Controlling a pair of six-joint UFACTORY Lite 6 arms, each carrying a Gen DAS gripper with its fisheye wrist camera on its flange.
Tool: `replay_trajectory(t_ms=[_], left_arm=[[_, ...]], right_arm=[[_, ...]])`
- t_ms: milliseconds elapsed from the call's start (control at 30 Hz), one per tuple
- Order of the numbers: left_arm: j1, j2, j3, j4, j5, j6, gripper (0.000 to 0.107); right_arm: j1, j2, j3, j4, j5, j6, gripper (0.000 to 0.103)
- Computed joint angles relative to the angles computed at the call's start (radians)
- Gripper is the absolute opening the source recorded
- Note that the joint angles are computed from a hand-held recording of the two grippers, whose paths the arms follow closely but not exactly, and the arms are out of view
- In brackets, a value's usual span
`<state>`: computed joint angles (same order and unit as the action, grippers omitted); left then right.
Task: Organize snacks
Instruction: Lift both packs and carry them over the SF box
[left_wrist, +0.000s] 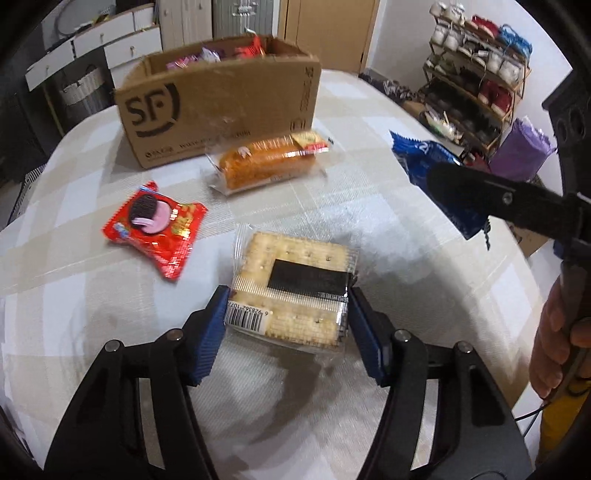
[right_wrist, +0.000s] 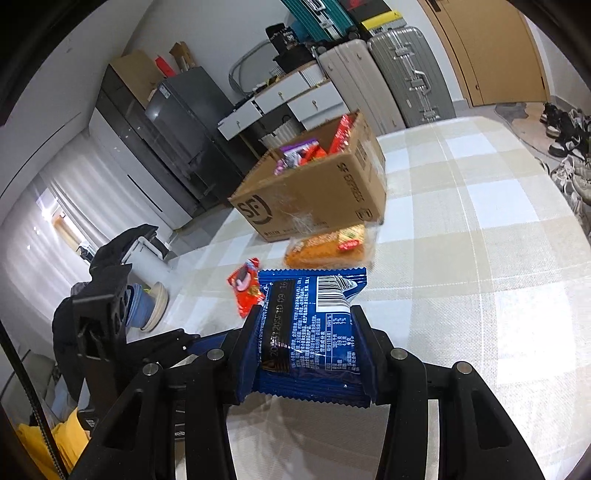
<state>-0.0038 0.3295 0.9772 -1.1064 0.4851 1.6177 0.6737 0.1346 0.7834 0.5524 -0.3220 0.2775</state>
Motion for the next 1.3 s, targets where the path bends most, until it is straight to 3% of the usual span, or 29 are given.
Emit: replay_trajectory(t_ms=[267,533,1000,1133,1300], left_arm=[[0.193,-0.211,-0.1,0.018,0.184,0.024,0.061],[0.448,-0.334,-0.074,0.085,0.426,0.023,0.061],[0.775,-0.411,0.081,0.146,0.789,0.033,0.061],[0.811,-0.398,0.138,0.156,0.853,0.016,0.061],[0.76,-0.332,0.247,0.15,0.842,-0.049,0.061]], right_arm=[[0.13,-0.078,0.029,0.441,-0.028,-0.415,0.046],[0.286,-0.131,0.049,0.726,-0.134,-0.628,0.046],[0.422,-0.132,0.185,0.988,-0.239,-0.906,0.046],[0.395,-0.121,0.243,1.025,-0.211,-0.996,0.046],[0.327,-0.107,0.326,1.097,-0.158,-1.15,0.046]])
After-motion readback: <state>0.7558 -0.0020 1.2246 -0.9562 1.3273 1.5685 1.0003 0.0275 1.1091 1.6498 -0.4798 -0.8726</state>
